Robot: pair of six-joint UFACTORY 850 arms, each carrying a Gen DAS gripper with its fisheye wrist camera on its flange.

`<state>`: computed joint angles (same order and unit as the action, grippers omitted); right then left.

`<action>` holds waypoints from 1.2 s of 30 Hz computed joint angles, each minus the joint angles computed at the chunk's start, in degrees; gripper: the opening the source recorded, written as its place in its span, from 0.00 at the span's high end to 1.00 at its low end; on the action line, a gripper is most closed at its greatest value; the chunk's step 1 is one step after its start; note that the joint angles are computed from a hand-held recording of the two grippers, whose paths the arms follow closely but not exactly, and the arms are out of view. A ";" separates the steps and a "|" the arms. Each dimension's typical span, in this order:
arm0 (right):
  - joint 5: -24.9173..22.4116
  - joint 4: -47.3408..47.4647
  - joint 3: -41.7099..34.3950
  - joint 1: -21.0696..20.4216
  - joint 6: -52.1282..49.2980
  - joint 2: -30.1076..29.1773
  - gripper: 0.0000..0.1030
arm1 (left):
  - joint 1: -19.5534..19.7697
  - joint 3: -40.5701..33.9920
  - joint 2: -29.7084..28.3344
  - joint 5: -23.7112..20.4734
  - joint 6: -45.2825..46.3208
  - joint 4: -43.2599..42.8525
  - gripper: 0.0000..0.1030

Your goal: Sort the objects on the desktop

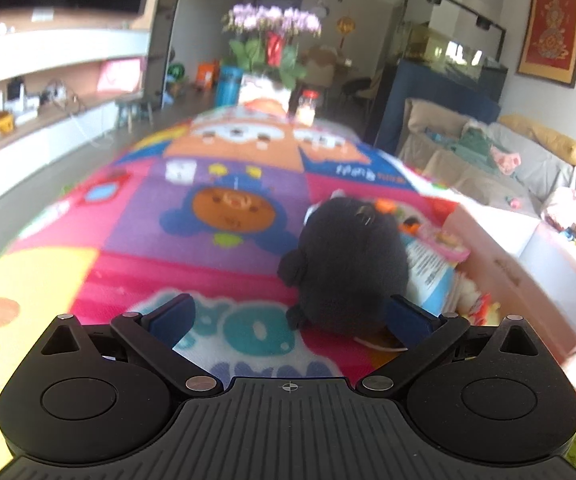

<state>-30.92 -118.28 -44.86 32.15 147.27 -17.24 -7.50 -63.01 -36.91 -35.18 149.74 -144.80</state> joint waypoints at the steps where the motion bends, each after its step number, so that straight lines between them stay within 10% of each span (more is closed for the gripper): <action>1: 0.25 -2.61 0.66 -0.23 3.17 0.62 0.54 | 0.17 1.43 1.26 -1.03 2.33 -1.16 0.00; 4: -2.64 -9.67 5.21 -0.75 15.16 4.17 0.53 | 0.79 4.76 4.05 -2.93 8.95 -3.00 0.00; 9: -14.29 7.72 8.23 0.21 12.50 4.68 0.31 | 0.51 5.36 4.75 -2.59 2.71 10.07 0.00; 14: -14.12 2.50 8.88 -4.06 26.11 1.38 0.31 | -1.76 6.88 5.15 -5.25 1.33 21.20 0.00; 20: -14.50 4.00 2.19 -5.36 23.59 -5.41 0.51 | -5.53 7.81 4.85 -1.58 10.79 16.20 0.00; 24: -12.47 8.20 0.90 -7.51 26.18 -6.59 0.82 | -6.36 7.17 4.40 0.42 12.85 12.39 0.00; 36: -13.45 10.82 2.13 -6.63 31.03 -6.68 0.80 | -10.12 6.64 5.16 -2.31 26.53 3.40 0.00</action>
